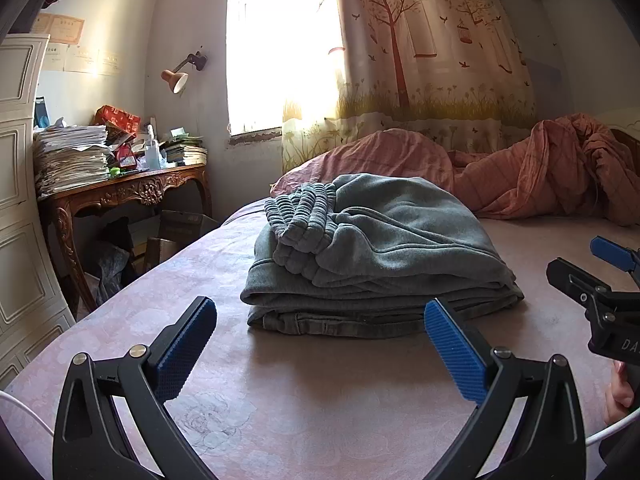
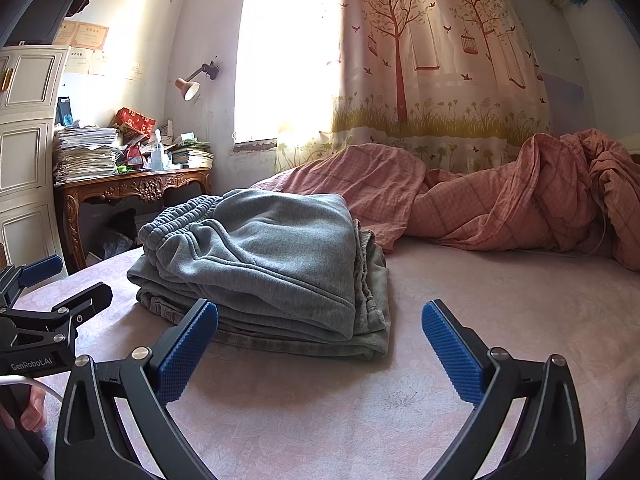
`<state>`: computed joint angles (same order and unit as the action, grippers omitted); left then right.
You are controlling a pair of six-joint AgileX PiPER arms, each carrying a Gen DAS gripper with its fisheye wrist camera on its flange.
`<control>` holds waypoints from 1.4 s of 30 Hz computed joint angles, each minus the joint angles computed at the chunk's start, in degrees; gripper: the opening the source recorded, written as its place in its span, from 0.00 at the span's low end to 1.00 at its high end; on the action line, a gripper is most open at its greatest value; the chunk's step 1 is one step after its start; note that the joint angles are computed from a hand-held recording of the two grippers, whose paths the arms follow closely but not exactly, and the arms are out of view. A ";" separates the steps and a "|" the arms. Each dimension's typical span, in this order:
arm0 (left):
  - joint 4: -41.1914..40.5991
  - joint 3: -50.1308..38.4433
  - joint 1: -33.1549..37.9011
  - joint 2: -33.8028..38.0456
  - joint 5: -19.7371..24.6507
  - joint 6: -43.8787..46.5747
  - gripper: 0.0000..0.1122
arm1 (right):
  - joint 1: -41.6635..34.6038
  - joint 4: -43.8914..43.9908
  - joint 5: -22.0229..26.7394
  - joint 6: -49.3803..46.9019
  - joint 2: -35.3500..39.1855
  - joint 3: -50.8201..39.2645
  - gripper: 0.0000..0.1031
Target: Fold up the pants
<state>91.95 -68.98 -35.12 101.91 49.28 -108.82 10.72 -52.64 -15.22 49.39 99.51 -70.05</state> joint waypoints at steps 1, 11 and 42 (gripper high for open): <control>0.04 0.02 0.03 -0.05 -0.04 -0.03 0.92 | -0.02 0.24 -0.11 -0.20 0.12 0.01 1.00; -0.41 -0.07 0.03 -0.01 -0.20 0.43 0.92 | 0.03 0.39 -0.01 -0.42 0.03 0.05 1.00; -0.76 -0.05 0.63 0.09 -1.42 1.04 0.92 | 0.19 1.63 -0.50 -2.06 0.77 -0.09 1.00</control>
